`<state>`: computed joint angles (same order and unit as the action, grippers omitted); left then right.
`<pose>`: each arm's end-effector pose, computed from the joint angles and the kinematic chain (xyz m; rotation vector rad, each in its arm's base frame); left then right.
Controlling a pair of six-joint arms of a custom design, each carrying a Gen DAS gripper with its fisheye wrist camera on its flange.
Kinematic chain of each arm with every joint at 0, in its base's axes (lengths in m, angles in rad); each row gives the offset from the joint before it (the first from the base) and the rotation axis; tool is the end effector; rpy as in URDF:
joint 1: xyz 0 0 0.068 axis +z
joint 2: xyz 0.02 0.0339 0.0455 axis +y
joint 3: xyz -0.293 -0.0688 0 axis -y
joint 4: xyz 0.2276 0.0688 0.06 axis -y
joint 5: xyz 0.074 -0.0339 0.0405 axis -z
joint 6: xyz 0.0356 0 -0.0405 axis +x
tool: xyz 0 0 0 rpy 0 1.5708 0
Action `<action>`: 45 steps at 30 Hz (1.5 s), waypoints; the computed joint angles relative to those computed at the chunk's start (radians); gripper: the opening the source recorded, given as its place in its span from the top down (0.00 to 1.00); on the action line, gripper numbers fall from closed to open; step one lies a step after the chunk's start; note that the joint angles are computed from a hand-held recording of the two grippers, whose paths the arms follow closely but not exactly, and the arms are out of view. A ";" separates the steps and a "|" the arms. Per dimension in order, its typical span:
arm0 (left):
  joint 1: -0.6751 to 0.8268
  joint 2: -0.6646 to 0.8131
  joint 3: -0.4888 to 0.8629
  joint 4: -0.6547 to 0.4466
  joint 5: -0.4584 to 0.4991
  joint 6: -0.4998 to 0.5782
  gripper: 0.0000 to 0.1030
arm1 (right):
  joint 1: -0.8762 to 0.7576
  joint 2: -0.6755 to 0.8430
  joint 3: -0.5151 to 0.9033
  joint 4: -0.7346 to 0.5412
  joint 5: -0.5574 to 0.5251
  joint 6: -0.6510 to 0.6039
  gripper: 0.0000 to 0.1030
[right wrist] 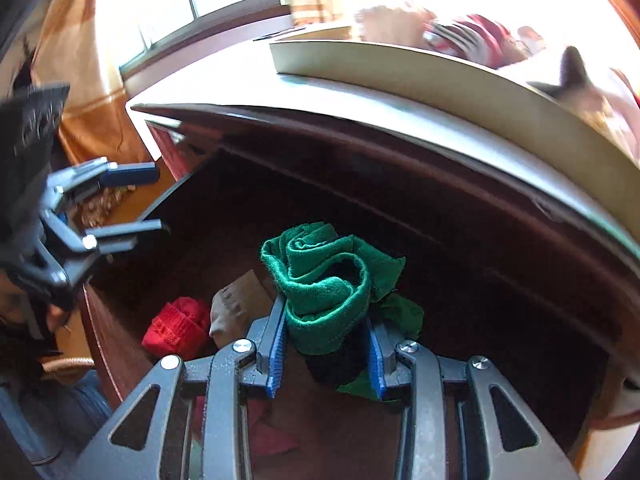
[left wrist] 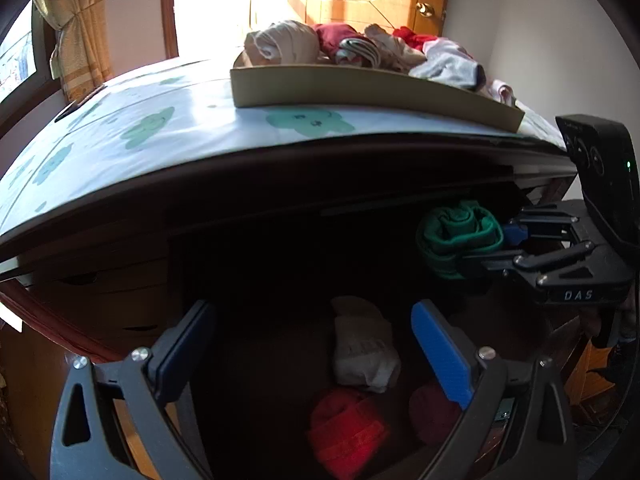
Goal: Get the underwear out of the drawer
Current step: 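Grasp the beige sock with the left tool beside the right tool, then lift the beige sock and green sock out of the drawer with both tools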
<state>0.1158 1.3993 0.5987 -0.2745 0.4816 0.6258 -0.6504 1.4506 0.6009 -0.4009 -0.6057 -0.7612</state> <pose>0.2222 0.0092 0.1878 0.7784 2.3723 -0.3418 0.1815 -0.1127 0.1750 -0.2636 2.4821 0.3317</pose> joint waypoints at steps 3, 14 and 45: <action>-0.087 0.021 -0.001 -0.007 -0.072 0.010 0.04 | -0.101 0.076 0.033 -0.062 -0.051 -0.062 0.65; -0.287 0.228 0.125 -0.171 -0.241 0.042 0.05 | -0.196 0.140 0.074 -0.115 -0.133 -0.106 0.65; -0.141 0.082 -0.008 -0.159 -0.143 0.143 0.61 | -0.335 0.178 0.113 -0.261 -0.223 -0.318 0.65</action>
<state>-0.0249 1.4809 0.5904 -0.4334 0.3383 0.7686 -0.9856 1.6282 0.7136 -0.6615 -0.8290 -1.0792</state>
